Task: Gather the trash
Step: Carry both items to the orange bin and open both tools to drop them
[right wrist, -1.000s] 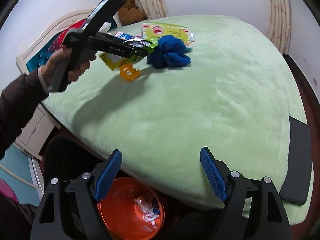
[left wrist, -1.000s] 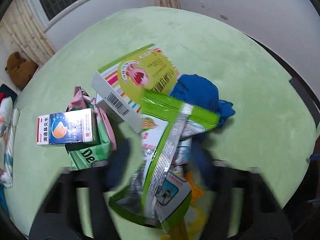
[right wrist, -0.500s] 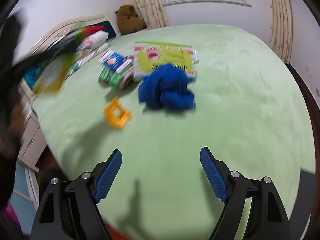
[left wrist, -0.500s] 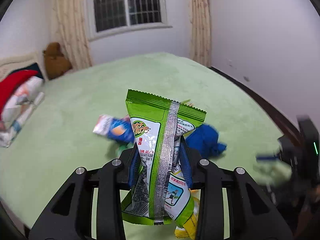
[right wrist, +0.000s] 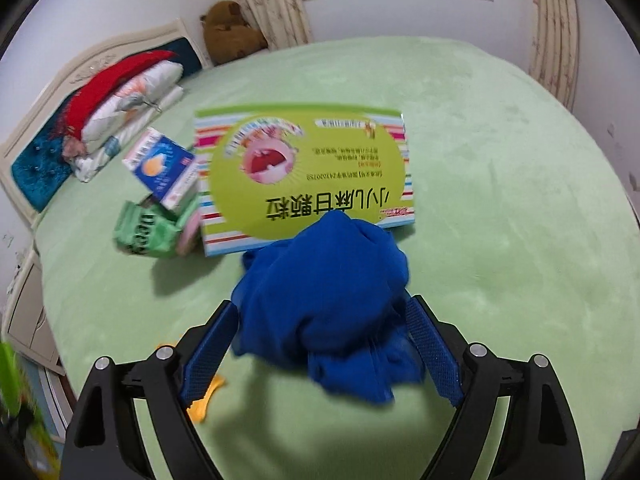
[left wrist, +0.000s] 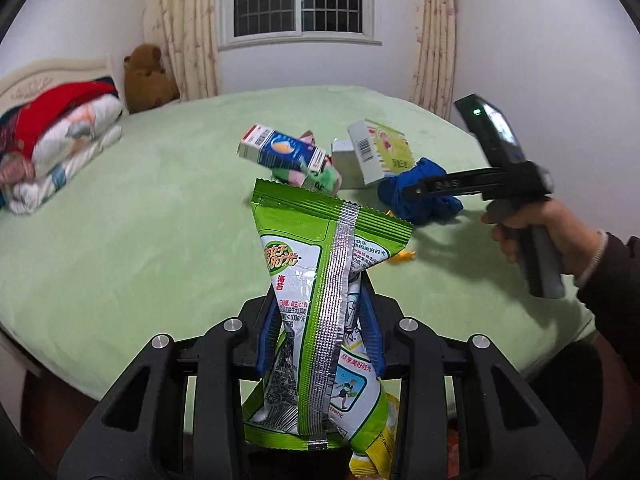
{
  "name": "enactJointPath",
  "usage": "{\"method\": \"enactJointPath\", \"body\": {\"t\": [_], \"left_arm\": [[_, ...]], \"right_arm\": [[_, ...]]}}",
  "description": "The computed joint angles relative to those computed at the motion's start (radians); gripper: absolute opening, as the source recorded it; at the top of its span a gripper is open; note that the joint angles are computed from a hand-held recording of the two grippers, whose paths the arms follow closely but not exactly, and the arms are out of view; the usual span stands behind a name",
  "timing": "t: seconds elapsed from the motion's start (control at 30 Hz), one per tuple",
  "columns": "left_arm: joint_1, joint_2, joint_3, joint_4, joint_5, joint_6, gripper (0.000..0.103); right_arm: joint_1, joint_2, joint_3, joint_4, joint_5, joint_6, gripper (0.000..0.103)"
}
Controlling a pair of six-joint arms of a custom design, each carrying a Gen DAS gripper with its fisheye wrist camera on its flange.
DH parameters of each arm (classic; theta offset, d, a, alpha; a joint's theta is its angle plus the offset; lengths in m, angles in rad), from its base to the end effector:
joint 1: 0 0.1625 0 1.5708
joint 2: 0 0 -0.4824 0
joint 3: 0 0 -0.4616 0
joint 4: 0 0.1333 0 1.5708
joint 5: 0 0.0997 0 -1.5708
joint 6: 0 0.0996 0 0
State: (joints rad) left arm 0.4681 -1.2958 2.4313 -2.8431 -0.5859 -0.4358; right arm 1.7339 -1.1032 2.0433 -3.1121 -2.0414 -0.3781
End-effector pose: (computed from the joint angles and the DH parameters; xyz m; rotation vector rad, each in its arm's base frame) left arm -0.2879 -0.3879 0.1673 0.6838 2.2365 -0.9873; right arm 0.1880 -0.5995 0.2035 0.4943 -2.4842 0.7135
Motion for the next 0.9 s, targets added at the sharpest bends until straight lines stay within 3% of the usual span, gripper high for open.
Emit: {"method": "enactJointPath", "body": {"t": [0.07,0.1,0.2,0.33,0.47,0.6,0.7,0.9], "left_arm": [[-0.004,-0.001,0.008,0.006,0.004,-0.02,0.035],[-0.002,-0.001,0.01,0.004,0.0,-0.021,0.035],[0.007,-0.012,0.017,0.003,-0.01,-0.018,0.035],[0.011,-0.033,0.035,-0.002,-0.042,-0.01,0.035],[0.014,-0.04,0.041,-0.002,-0.073,-0.018,0.035],[0.001,-0.033,0.049,-0.014,-0.095,-0.014,0.035],[-0.009,-0.029,0.055,-0.009,-0.114,-0.019,0.035],[-0.039,-0.021,0.067,0.034,-0.149,-0.061,0.035]], "right_arm": [[-0.001,0.022,-0.023,0.04,-0.013,0.029,0.07],[0.0,0.032,-0.031,0.046,-0.028,0.036,0.059],[0.002,0.011,-0.028,0.089,-0.013,0.073,0.053],[0.021,-0.059,-0.016,0.224,0.011,0.105,0.053],[0.083,-0.102,0.037,0.222,-0.147,-0.014,0.053],[0.081,-0.204,0.121,0.183,-0.069,-0.021,0.053],[0.094,-0.252,0.189,0.076,-0.071,-0.022,0.053],[0.093,-0.382,0.342,0.014,-0.014,-0.015,0.054]]}}
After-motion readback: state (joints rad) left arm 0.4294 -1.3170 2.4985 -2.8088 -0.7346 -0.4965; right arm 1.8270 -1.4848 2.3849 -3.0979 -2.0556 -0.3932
